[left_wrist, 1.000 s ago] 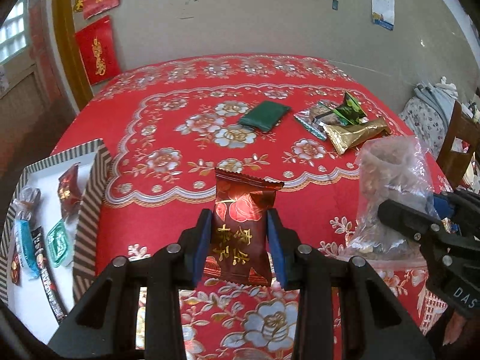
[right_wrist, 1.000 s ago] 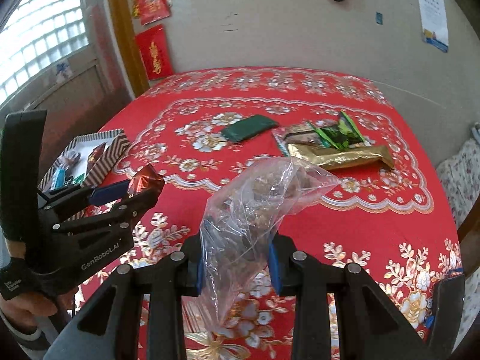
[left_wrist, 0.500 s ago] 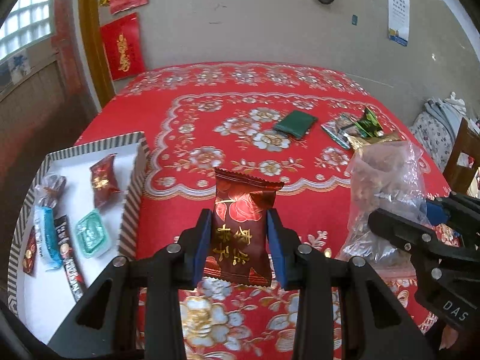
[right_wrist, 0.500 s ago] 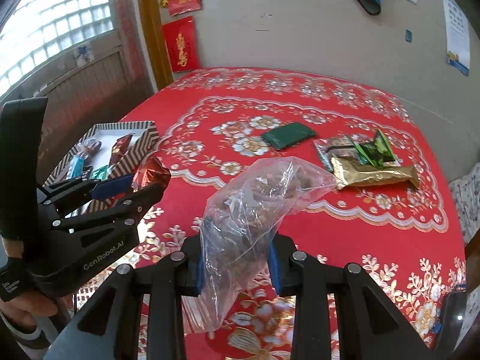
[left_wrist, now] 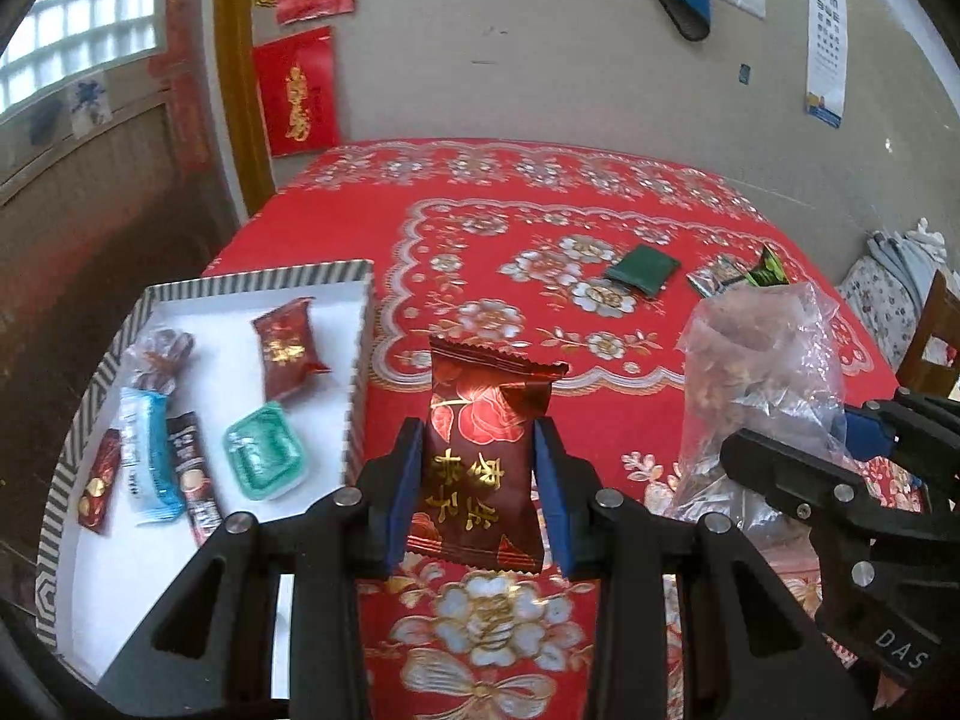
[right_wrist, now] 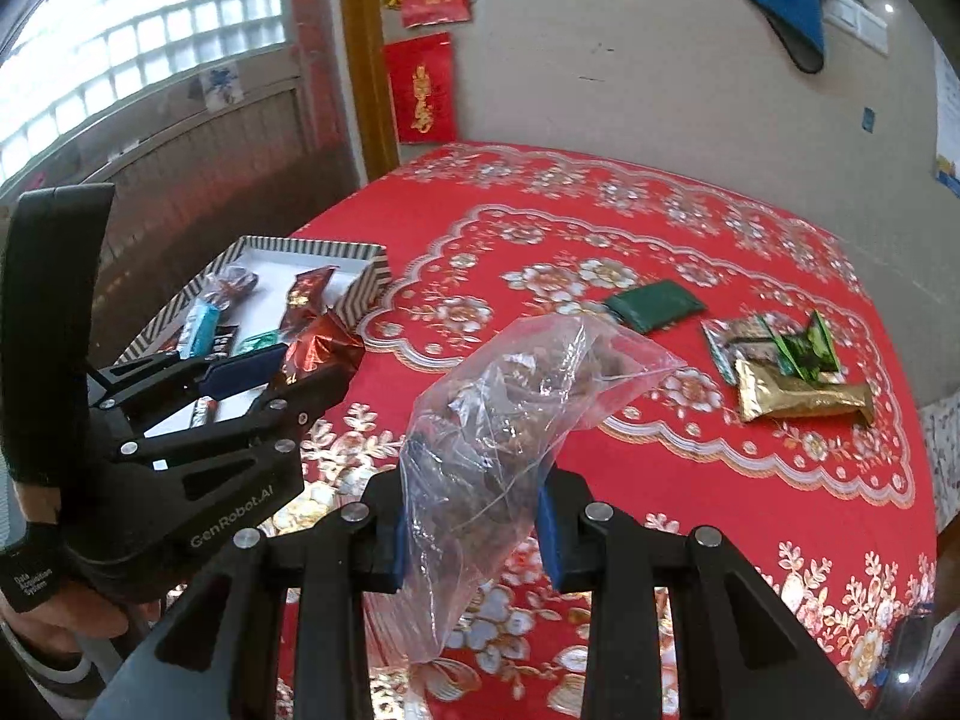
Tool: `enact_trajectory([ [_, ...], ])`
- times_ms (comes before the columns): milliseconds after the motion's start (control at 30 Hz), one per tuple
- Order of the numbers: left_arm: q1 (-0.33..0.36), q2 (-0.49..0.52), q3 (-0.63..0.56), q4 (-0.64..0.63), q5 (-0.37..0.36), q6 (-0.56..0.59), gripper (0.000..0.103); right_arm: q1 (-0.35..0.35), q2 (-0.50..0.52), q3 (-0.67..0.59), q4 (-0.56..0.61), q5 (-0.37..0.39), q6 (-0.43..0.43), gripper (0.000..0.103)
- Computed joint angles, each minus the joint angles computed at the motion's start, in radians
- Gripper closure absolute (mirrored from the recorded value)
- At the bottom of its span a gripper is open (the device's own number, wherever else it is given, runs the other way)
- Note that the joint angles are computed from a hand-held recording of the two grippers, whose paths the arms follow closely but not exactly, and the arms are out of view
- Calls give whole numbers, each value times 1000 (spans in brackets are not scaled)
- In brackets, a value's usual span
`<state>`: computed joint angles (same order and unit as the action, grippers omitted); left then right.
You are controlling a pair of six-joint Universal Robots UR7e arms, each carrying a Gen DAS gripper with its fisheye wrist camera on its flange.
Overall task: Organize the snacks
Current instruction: 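Carry the red candy and nut bag into the white box and release both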
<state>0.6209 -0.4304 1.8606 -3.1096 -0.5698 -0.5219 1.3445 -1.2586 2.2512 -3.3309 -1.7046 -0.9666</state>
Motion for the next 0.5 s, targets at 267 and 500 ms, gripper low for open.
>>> enact_trajectory([
  [267, -6, -60, 88, -24, 45, -51, 65, 53, 28, 7, 0, -11, -20, 71],
  [500, -6, -101, 145, -30, 78, -95, 65, 100, 62, 11, -4, -21, -38, 71],
])
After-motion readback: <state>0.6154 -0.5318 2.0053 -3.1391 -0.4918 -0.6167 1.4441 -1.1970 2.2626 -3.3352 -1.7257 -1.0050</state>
